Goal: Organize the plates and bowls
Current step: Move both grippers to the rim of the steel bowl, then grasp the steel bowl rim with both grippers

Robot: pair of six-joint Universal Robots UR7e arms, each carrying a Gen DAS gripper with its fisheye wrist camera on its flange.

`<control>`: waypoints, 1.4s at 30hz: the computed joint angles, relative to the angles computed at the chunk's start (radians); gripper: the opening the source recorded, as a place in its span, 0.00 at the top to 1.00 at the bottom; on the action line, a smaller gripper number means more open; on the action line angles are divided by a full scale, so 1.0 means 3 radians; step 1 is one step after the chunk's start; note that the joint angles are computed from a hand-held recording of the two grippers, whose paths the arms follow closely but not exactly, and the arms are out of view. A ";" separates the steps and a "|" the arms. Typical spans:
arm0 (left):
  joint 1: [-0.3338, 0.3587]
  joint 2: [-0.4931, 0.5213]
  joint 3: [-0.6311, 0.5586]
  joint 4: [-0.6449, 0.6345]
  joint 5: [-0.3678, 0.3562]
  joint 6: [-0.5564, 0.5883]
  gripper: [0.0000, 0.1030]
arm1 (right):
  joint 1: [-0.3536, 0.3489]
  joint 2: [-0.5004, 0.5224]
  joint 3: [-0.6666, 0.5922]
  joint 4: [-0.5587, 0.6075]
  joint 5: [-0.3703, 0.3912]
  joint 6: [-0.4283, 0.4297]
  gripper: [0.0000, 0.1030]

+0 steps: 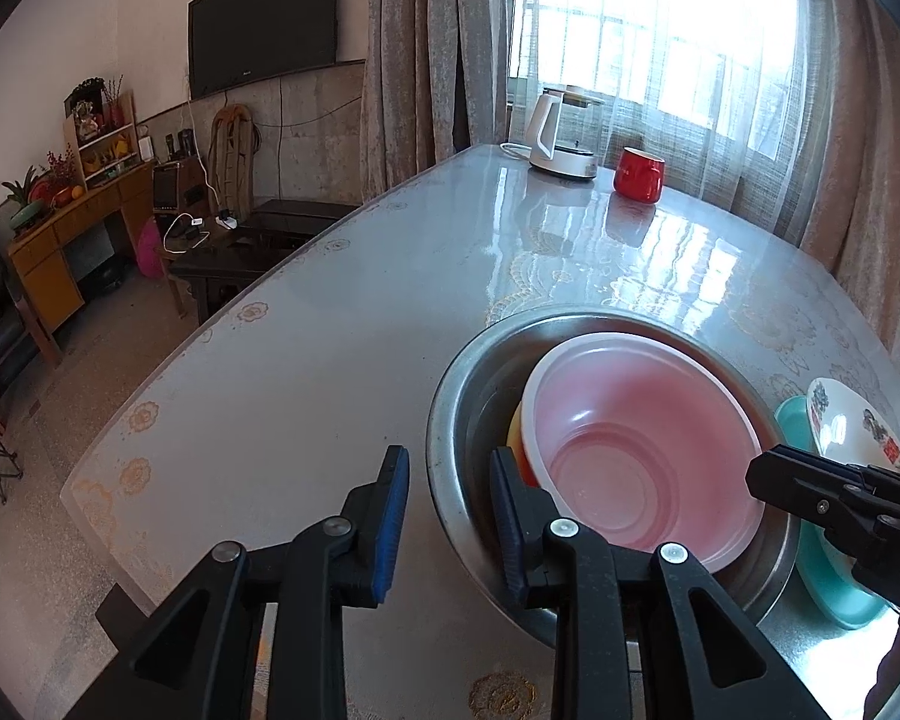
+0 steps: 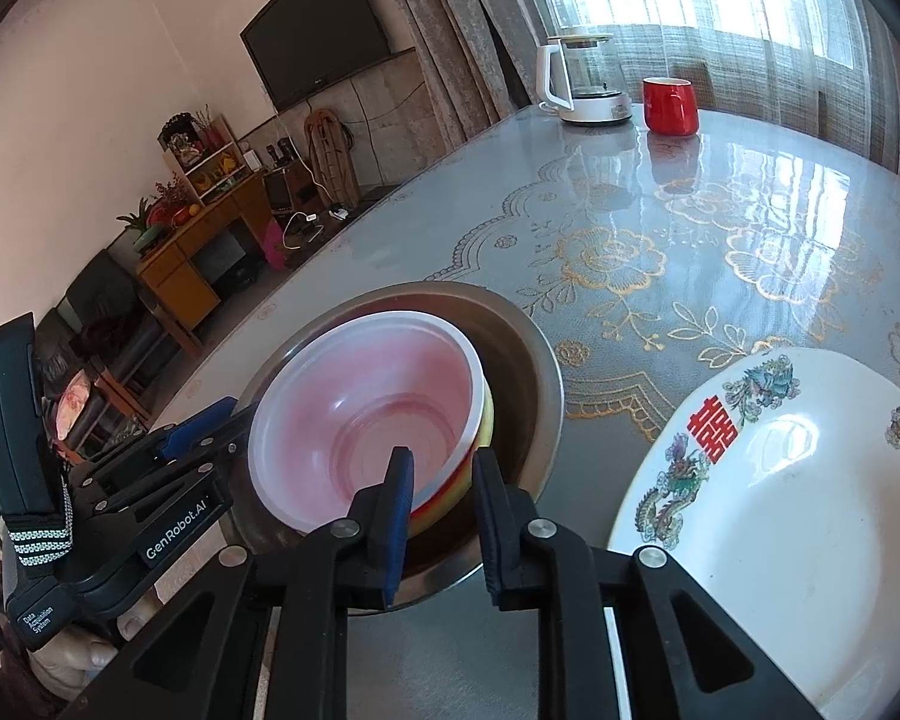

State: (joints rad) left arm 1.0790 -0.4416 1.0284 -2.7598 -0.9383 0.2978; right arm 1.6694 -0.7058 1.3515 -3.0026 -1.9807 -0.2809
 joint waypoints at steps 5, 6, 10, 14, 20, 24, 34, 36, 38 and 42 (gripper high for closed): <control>0.0030 -0.0098 0.0086 -0.0025 -0.0112 -0.0142 0.66 | -0.0032 -0.0109 0.0161 -0.0180 0.0188 0.0019 0.77; 0.0036 -0.0117 0.0094 -0.0017 -0.0137 -0.0161 0.66 | -0.0029 -0.0127 0.0191 -0.0229 0.0198 0.0015 0.77; 0.0052 -0.0185 0.0146 -0.0061 -0.0172 -0.0184 0.66 | -0.0044 -0.0172 0.0227 -0.0311 0.0139 0.0065 0.77; 0.0086 -0.0230 0.0183 -0.0046 -0.0196 -0.0203 0.66 | -0.0067 -0.0205 0.0222 -0.0273 0.0028 0.0160 0.77; 0.0145 -0.0310 0.0253 0.0039 -0.0345 -0.0326 0.66 | -0.0040 -0.0151 0.0086 -0.0083 -0.0170 0.0167 0.77; 0.0170 -0.0328 0.0242 0.0073 -0.0492 -0.0334 0.66 | 0.0005 -0.0054 -0.0077 0.0019 -0.0313 0.0036 0.77; 0.0211 -0.0261 0.0078 0.0235 -0.0825 -0.0276 0.63 | 0.0051 0.0185 -0.0535 0.0433 -0.0649 -0.0111 0.85; 0.0226 -0.0245 0.0015 0.0372 -0.0902 -0.0292 0.64 | 0.0043 0.0204 -0.0592 0.0569 -0.0645 -0.0054 0.85; 0.0242 -0.0204 -0.0097 0.0569 -0.0949 -0.0390 0.64 | 0.0031 0.0221 -0.0638 0.0671 -0.0637 0.0018 0.85; 0.0282 -0.0144 -0.0235 0.0759 -0.1121 -0.0483 0.77 | 0.0021 0.0241 -0.0665 0.0778 -0.0627 0.0113 0.85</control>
